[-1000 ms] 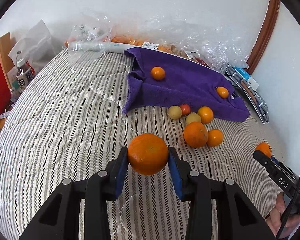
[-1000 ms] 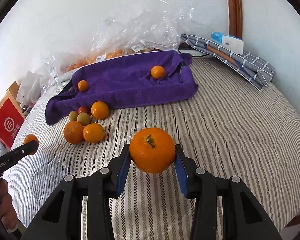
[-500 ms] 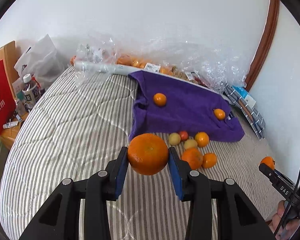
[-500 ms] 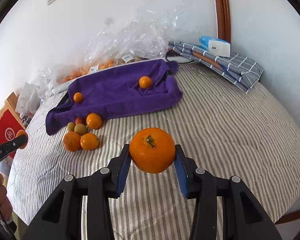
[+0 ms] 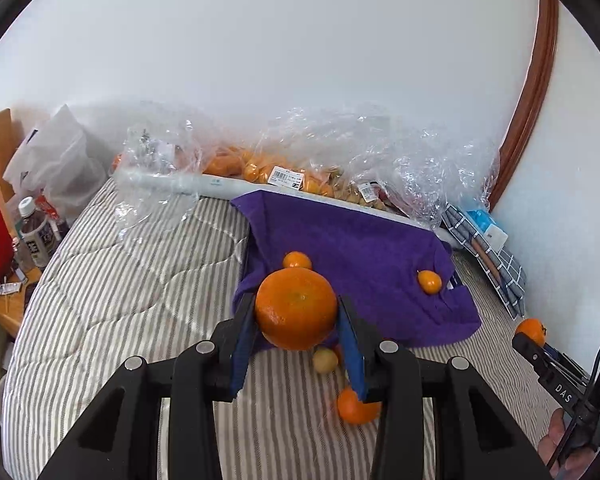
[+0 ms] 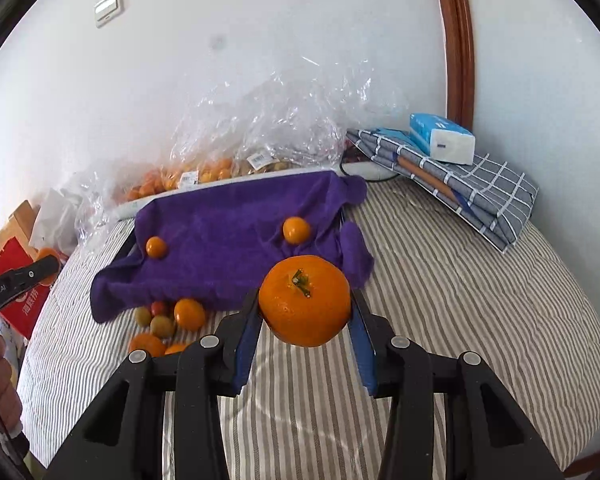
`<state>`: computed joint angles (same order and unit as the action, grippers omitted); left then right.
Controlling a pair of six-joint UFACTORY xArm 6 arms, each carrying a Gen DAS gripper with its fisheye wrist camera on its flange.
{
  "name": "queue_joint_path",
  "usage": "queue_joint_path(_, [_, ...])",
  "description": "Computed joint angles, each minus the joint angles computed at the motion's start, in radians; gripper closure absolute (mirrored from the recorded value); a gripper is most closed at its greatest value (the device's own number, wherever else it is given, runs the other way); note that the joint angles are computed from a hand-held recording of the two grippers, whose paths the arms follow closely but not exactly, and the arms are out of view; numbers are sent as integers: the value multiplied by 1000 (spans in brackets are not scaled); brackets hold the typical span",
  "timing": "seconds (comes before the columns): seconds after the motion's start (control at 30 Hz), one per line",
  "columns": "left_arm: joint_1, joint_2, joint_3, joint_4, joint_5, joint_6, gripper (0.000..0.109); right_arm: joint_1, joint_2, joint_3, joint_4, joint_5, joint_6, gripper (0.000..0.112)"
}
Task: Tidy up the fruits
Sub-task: 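Lift the orange with the right tool and carry it onto the purple towel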
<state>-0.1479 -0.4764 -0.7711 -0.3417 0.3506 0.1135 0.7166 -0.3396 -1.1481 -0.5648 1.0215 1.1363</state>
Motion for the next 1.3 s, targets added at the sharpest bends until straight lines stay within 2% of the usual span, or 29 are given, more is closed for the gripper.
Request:
queue_joint_path(0.1, [-15, 68, -45, 15, -44, -15, 71, -36, 41, -25, -4, -34, -30, 70])
queue_joint_path(0.27, [-27, 196, -142, -23, -64, -15, 71, -117, 122, -51, 41, -123, -81, 70])
queue_joint_path(0.4, [-34, 280, -181, -13, -123, -12, 71, -158, 189, -82, 74, -172, -119, 70])
queue_joint_path(0.67, [-10, 397, -244, -108, -112, 63, 71, -200, 285, -99, 123, -255, -185, 70])
queue_joint_path(0.7, [-7, 398, -244, -139, -108, 82, 71, -199, 289, -98, 120, -253, -188, 70])
queue_joint_path(0.8, [1, 404, -262, -350, -62, 232, 71, -204, 295, -92, 133, -266, -199, 70])
queue_joint_path(0.87, [5, 408, -268, -384, -48, 246, 71, -212, 297, -82, 170, -292, -216, 70])
queue_joint_path(1.13, [-17, 418, -269, -363, -36, 256, 71, -209, 306, -83, 185, -281, -232, 70])
queue_joint_path(1.3, [-33, 430, -273, -268, -13, 215, 71, -205, 315, -88, 186, -265, -240, 70])
